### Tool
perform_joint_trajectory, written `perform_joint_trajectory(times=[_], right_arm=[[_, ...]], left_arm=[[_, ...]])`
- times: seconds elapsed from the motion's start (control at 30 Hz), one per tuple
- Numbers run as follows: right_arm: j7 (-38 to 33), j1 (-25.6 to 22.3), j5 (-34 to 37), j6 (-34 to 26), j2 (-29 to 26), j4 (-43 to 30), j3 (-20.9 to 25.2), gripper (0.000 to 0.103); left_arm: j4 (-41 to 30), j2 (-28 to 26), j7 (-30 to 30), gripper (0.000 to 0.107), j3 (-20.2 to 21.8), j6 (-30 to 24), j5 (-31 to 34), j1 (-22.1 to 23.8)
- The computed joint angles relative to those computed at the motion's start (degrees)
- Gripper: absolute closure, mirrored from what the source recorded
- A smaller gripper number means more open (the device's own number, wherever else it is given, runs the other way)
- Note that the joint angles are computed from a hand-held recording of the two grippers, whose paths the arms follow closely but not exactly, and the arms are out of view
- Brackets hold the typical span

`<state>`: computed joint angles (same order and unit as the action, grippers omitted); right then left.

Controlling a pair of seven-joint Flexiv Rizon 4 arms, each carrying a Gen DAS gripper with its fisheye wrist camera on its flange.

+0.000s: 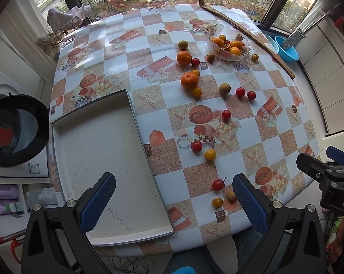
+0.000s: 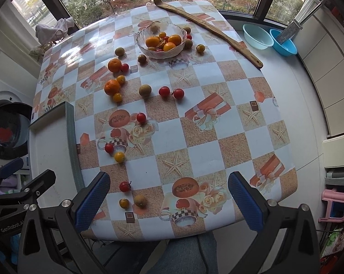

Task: Organize fruits
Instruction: 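Move both grippers toward the red cherry tomatoes on the tablecloth, then close the left gripper on a red cherry tomato while the right gripper grasps another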

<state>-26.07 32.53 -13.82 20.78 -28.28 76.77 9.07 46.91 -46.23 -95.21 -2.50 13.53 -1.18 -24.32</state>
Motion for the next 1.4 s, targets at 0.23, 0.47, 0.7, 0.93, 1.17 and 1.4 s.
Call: perform_joint_trajectory(times=[0.23,0.47,0.7,0.93,1.17,1.4], right_arm=[[-1.87,-0.88,1.10,-1.34,-0.26,-0.38,0.10,0.000],[-5.87,-3.40,2.96,1.53,-0.38,1.51,0.28,0.000],[-9.72,-6.00,5.56,4.73,-2.58,2.27,0.10,0.000],[-14.25,-7.47,6.20,7.89,-6.68,0.79,-0.36,0.000],[-17.52,-8.14,5.76,10.31,-10.75,-1.71,-1.32,0.000],[-21.43,-8.68,4.84,11.30,-16.10,-6.57,-2.08,0.031]], left_arm=[[1.71,-0.27,-3.74,0.004,0.48,3.78,0.00,-0.27],[-6.79,-6.27,-9.27,0.004,2.13,-1.48,1.83,-1.83],[-20.17,-15.73,-7.53,0.004,2.12,-4.99,2.16,-2.97],[-22.10,-19.45,-8.15,0.004,2.86,-5.44,1.83,-3.63],[-26.13,-23.05,-9.86,0.020,3.30,-7.11,1.67,-4.19],[-33.35,-27.36,-11.67,0.039,4.03,-10.45,1.02,-4.47]])
